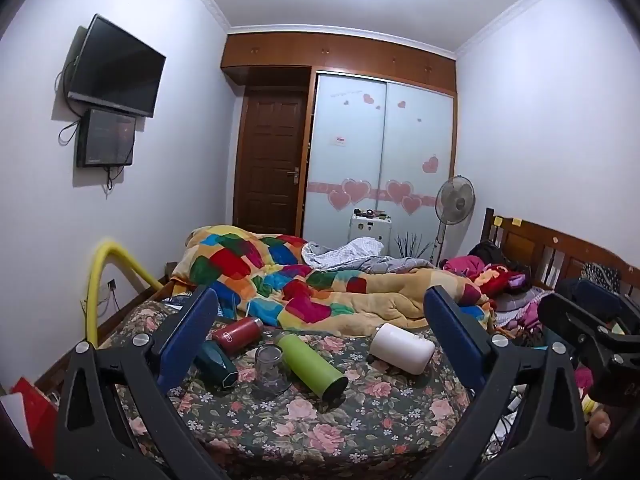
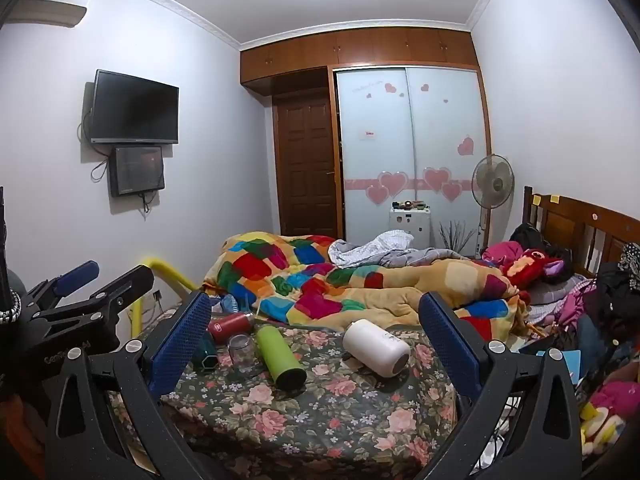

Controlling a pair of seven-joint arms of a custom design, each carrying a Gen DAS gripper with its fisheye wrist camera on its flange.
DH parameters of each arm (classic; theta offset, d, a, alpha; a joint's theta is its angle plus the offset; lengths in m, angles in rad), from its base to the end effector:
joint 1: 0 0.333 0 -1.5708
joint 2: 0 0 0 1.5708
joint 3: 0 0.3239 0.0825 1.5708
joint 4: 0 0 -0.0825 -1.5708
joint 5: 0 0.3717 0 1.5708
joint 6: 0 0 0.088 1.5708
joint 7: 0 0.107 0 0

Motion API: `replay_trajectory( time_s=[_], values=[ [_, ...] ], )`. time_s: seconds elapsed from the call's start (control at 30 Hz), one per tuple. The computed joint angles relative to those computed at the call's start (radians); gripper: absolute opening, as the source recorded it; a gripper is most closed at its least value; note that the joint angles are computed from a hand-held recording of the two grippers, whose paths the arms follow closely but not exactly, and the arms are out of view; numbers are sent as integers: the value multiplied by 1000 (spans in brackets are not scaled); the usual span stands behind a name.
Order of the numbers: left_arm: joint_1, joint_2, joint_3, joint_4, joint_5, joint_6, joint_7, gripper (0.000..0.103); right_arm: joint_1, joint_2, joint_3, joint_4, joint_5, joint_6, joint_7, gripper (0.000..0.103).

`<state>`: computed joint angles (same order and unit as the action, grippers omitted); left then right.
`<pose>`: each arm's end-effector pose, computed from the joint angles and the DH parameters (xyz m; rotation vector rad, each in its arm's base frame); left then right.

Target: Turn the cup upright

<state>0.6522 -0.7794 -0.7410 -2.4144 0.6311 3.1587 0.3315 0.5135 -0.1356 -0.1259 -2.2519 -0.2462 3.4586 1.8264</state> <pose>0.3904 -0.1889 0.6253 -1.5005 1.1426 -1.0812 0.4732 0.2197 0.6011 -1.5659 1.0224 -0.7336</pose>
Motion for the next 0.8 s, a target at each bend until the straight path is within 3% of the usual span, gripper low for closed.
replay_trajectory(
  time_s=[0.2, 0.33, 0.8],
  values=[
    [-16, -19, 22, -26, -6, -7, -2, 103, -1, 1, 0, 0, -2, 2, 1, 103],
    [17, -16, -6, -16, -3, -5, -8, 103, 1, 1, -3, 1, -11, 3, 7, 103],
    [19, -21, -7, -28, -8, 5, -8, 103, -2, 0, 1, 1, -5, -3, -1, 103]
  ],
)
